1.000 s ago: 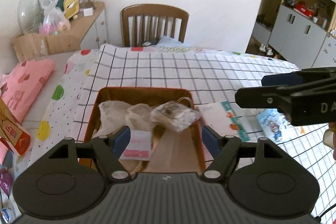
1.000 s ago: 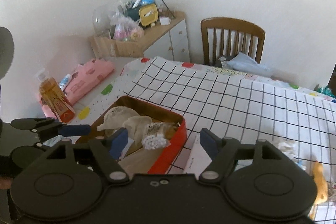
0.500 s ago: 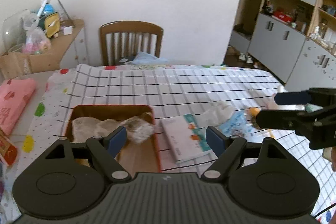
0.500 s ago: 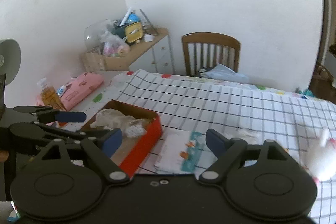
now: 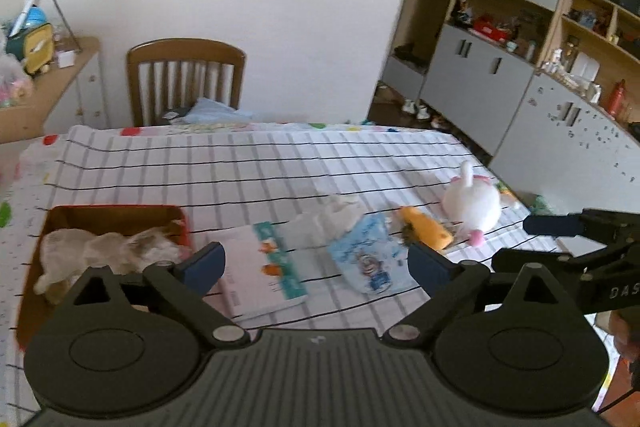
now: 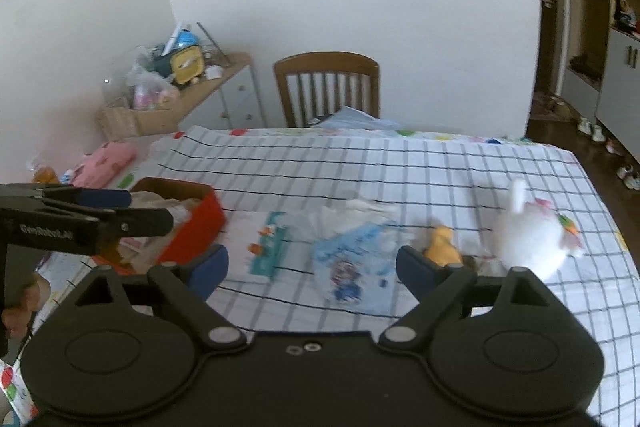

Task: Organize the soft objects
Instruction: 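Open both grippers and withdraw them from the tin box, then grasp the blue labubu bag with the left gripper while the right grasps the yellow duck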

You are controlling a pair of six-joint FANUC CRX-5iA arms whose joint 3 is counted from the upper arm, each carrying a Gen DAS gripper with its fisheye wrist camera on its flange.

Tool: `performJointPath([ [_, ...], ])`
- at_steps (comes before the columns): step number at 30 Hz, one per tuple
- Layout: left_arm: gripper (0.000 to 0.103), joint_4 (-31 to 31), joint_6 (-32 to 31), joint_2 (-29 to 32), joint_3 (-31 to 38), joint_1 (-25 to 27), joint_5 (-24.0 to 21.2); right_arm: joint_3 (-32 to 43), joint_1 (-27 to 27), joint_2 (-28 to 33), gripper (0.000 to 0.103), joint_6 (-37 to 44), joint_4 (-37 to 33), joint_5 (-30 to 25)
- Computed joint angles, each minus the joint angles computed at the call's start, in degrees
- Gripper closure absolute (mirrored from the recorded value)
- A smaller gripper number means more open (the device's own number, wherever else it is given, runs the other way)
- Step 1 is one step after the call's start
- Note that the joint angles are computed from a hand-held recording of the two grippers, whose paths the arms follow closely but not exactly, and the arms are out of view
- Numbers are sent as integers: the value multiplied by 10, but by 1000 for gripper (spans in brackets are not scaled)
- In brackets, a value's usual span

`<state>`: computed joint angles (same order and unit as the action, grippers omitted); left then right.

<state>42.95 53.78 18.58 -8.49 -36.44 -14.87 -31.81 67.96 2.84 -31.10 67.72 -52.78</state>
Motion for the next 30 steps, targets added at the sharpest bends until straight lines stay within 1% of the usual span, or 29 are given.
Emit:
performJointPath([
  [2, 4, 67, -61, 6, -8, -13, 11, -15, 4, -11, 12, -9, -6, -5],
  [4, 4, 114, -104, 15, -11, -27, 22, -25, 4, -20, 12, -15, -12, -10],
  [6, 2, 127, -112, 24, -6, -36, 28, -36, 3, -27, 12, -18, -17, -12],
  [8, 1, 131, -113, 35, 1, -44, 37, -45, 1, -33, 12, -20, -20, -14],
  [10, 1, 97, -79, 47, 13, -46, 45, -53, -5, -38, 11, -18, -24, -12],
  [11, 1, 54, -38, 54, 27, -44, 43, -58, -8, -41, 11, -19, -26, -11],
  [12, 1, 29, -14, 61, 36, -44, 44, -62, -12, -44, 11, -19, -27, -7],
  [13, 1, 19, -4, 66, 41, -46, 44, -66, -17, -47, 11, -19, -29, -2],
  [16, 1, -28, 47, 86, 68, -47, 31, -74, -31, -49, 11, -10, -33, 10],
  [20, 1, -122, 137, 117, 119, -45, 3, -83, -56, -52, 11, -1, -31, 32],
  [21, 1, -116, 128, 124, 123, -48, 4, -85, -63, -52, 11, 0, -30, 40],
  [22, 1, -95, 105, 129, 120, -51, 11, -87, -72, -53, 11, 1, -29, 49],
  [23, 1, -102, 108, 136, 126, -53, 13, -87, -80, -52, 11, 4, -29, 59],
  [24, 1, -139, 141, 144, 141, -54, 8, -87, -88, -51, 11, 8, -29, 70],
  [26, 1, -245, 238, 162, 187, -54, -22, -86, -101, -46, 12, 21, -29, 84],
  [27, 1, -277, 269, 170, 204, -56, -33, -85, -108, -43, 13, 28, -29, 91],
  [30, 1, -320, 324, 187, 228, -59, -42, -80, -128, -33, 13, 47, -30, 115],
])
